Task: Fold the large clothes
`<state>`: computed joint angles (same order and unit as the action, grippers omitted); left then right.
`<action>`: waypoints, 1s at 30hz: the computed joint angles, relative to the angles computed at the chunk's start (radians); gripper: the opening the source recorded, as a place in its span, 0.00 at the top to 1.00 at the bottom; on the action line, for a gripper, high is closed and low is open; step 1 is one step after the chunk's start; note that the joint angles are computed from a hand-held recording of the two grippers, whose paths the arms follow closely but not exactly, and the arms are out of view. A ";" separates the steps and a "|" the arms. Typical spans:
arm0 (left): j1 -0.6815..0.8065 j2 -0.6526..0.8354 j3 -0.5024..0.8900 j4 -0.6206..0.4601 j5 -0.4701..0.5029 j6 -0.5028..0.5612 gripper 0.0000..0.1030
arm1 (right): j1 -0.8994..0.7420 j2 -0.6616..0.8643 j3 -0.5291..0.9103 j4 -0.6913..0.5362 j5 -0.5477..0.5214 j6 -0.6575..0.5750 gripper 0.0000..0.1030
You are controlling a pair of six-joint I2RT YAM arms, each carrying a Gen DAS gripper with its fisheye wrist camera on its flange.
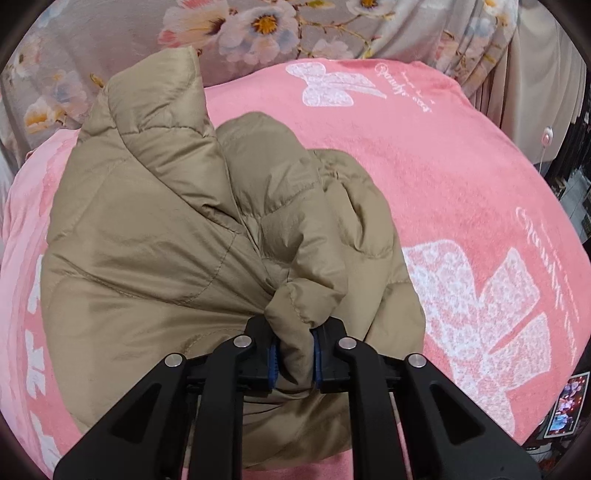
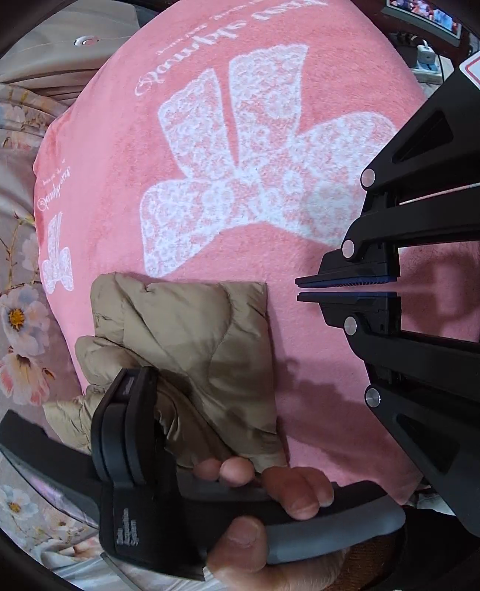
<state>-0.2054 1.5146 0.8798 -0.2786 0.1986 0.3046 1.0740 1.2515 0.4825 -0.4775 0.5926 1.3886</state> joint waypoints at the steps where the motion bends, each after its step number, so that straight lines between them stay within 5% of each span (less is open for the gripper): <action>1: -0.012 0.004 -0.010 0.017 -0.015 -0.002 0.88 | 0.007 0.007 0.001 -0.001 0.001 0.012 0.94; 6: -0.045 0.018 -0.047 0.080 -0.067 -0.011 0.88 | -0.017 -0.015 -0.025 0.024 -0.011 -0.011 0.94; 8: -0.020 0.009 -0.042 0.057 -0.017 -0.014 0.85 | -0.016 -0.027 -0.017 0.012 0.002 -0.021 0.94; 10: 0.035 -0.008 0.003 -0.040 0.091 -0.001 0.78 | -0.002 -0.051 0.009 -0.039 0.037 -0.020 0.92; 13: 0.154 -0.046 0.112 -0.238 0.302 0.042 0.53 | -0.003 -0.115 0.055 -0.119 0.099 -0.043 0.88; 17: 0.386 -0.060 0.304 -0.428 0.583 0.081 0.25 | -0.055 -0.190 0.124 -0.109 0.174 -0.194 0.51; 19: 0.497 -0.007 0.417 -0.489 0.694 0.074 0.18 | -0.098 -0.175 0.179 -0.048 0.193 -0.317 0.44; 24: 0.628 0.088 0.528 -0.301 0.553 -0.099 0.18 | -0.283 -0.004 0.356 0.200 0.038 -0.674 0.36; 30: 0.707 0.348 0.750 -0.362 0.440 -0.093 0.18 | -0.494 0.421 0.784 0.152 -0.260 -0.765 0.35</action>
